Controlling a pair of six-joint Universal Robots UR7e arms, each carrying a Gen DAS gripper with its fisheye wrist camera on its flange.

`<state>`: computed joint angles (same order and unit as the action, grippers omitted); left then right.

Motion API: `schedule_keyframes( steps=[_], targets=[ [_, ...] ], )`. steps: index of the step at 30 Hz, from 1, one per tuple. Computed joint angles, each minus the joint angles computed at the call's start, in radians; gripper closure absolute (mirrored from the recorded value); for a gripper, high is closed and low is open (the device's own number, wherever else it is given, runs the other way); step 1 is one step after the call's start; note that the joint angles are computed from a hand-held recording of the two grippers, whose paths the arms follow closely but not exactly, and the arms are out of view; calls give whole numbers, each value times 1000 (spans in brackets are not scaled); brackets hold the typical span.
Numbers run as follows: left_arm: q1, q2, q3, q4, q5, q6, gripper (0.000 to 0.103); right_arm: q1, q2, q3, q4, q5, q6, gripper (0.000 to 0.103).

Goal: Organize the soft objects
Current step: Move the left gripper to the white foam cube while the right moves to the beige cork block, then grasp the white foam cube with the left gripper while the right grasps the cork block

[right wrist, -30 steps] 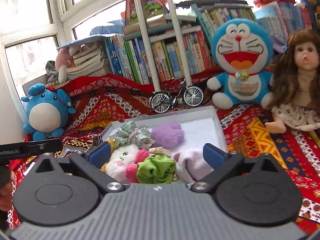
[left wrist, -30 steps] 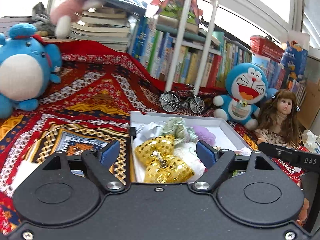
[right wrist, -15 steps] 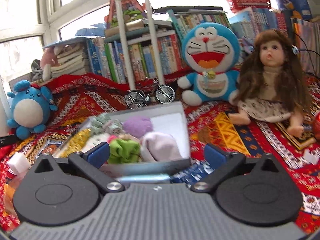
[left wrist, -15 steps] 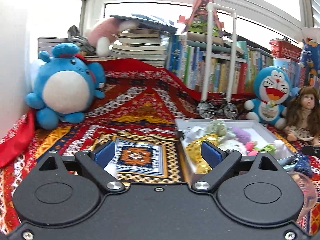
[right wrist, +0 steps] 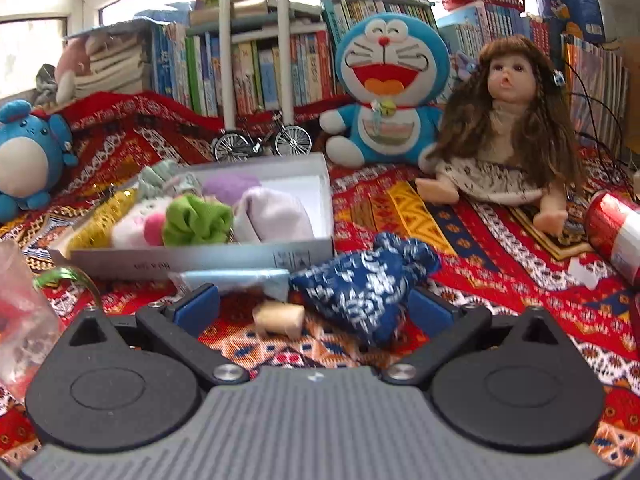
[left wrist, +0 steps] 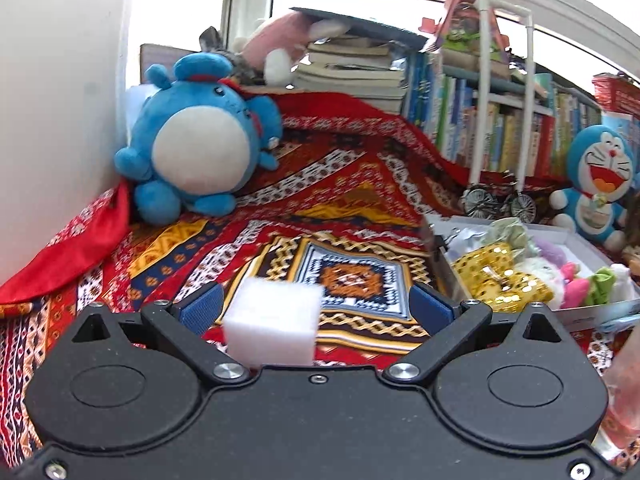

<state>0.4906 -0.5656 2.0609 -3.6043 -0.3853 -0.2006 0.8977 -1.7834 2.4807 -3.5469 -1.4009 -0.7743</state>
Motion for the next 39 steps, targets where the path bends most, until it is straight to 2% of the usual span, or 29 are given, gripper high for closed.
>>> schedule_keyframes(
  steps=[3, 9, 14, 21, 26, 31, 39],
  targets=[
    [9, -2, 4, 27, 11, -25, 4, 3, 12, -4, -8, -22, 7, 0],
    [19, 1, 8, 68, 26, -57, 4, -7, 2, 6, 27, 0, -6, 0],
    [28, 2, 3, 99, 22, -73, 4, -2, 4, 26, -15, -3, 1, 10],
    [45, -2, -4, 137, 12, -107, 4, -11, -12, 67, -75, 23, 10, 18],
    [52, -5, -4, 151, -1, -116, 6, -11, -49, 78, -9, 49, -23, 24],
    [56, -9, -4, 169, -20, -119, 10, 29, -7, 58, -13, -6, -25, 24],
    [58, 0, -9, 170, -16, -107, 14, 66, 67, 42, -93, -69, -30, 24]
  ],
)
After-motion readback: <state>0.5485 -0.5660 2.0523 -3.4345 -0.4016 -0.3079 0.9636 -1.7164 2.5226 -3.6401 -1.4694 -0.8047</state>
